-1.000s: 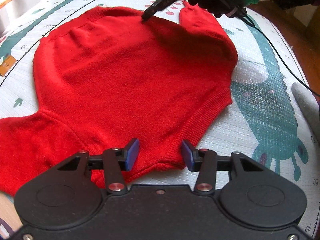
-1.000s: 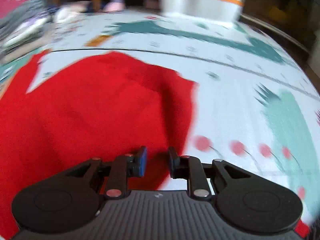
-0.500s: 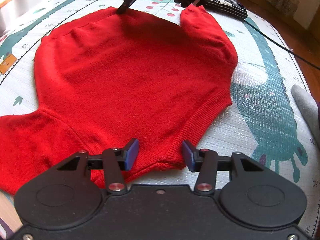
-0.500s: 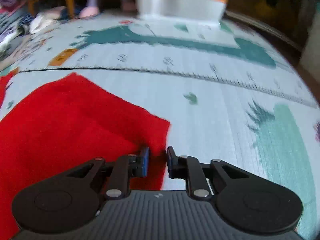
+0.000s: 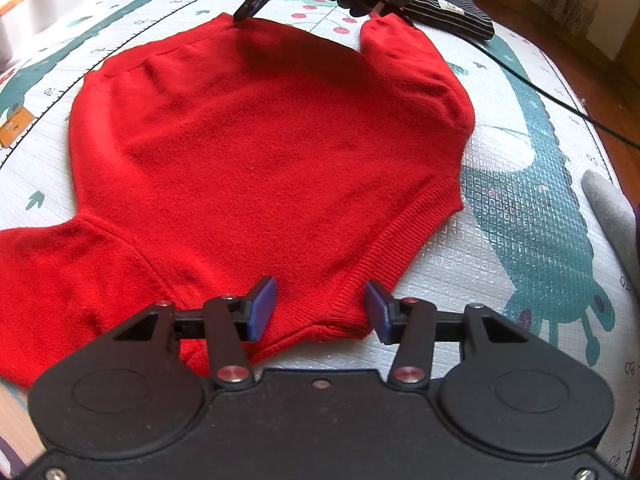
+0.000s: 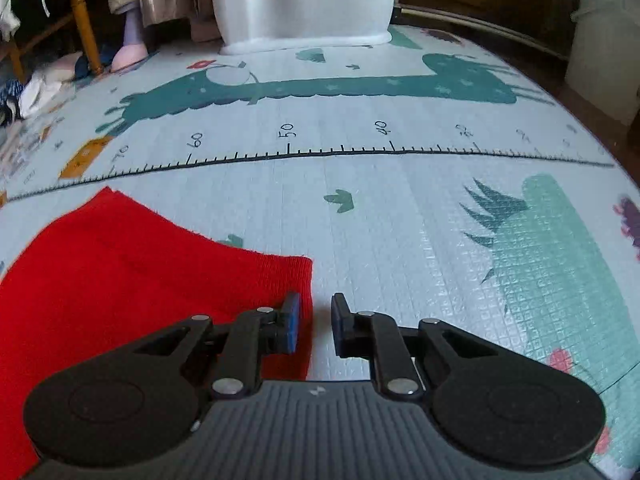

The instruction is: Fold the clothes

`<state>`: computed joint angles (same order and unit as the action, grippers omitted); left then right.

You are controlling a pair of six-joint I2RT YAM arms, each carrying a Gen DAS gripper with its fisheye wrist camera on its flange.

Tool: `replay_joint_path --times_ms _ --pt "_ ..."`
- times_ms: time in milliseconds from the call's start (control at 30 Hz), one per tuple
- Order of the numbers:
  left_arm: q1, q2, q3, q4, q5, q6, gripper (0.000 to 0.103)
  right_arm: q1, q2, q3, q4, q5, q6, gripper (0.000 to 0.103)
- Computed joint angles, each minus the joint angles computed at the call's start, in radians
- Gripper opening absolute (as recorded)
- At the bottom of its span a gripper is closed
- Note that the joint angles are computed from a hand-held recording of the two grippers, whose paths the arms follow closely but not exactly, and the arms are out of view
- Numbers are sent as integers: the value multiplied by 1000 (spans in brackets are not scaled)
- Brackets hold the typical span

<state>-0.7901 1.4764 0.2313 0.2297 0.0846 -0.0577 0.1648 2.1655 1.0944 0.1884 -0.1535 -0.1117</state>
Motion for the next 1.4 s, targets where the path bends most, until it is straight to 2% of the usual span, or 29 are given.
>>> replay_joint_path --times_ms 133,333,400,500,633,700,767,833,900,967,1067,1167,1233,1333,1400 --pt "-12 -3 -5 4 -5 -3 53 8 -4 -3 3 34 3 22" --pt "-19 -1 -8 12 -12 -9 54 24 5 8 19 114 17 26" --pt "-25 0 -6 10 -16 -14 54 14 7 29 -11 135 67 23" --pt "-4 -12 14 -37 13 -8 54 -19 -13 21 -11 117 126 24" --pt "119 -82 60 -174 119 39 51 -11 -100 -97 67 55 54 24" --pt "187 -135 89 -215 113 71 43 10 -138 -155 93 25 0 24" --pt "248 -122 157 -221 58 130 37 36 -155 -190 111 9 -75 24" --pt "315 -49 266 -214 21 203 30 64 -149 -187 106 10 -139 23" --pt "373 56 398 -216 -1 277 25 83 -132 -162 92 16 -163 23" --pt "411 194 557 -233 -33 365 16 94 -114 -136 87 21 -178 23" --pt "447 389 754 -246 -77 427 8 101 -86 -94 84 22 -192 23" --pt "454 564 918 -257 -117 393 7 94 -51 -52 64 13 -196 23" --pt "458 622 973 -265 -96 365 7 89 -29 -37 56 17 -208 23" --pt "456 708 1037 -303 -101 394 7 62 -6 -30 51 -11 -196 21" --pt "513 719 1069 -333 -3 261 8 28 1 -38 65 -54 -170 17"
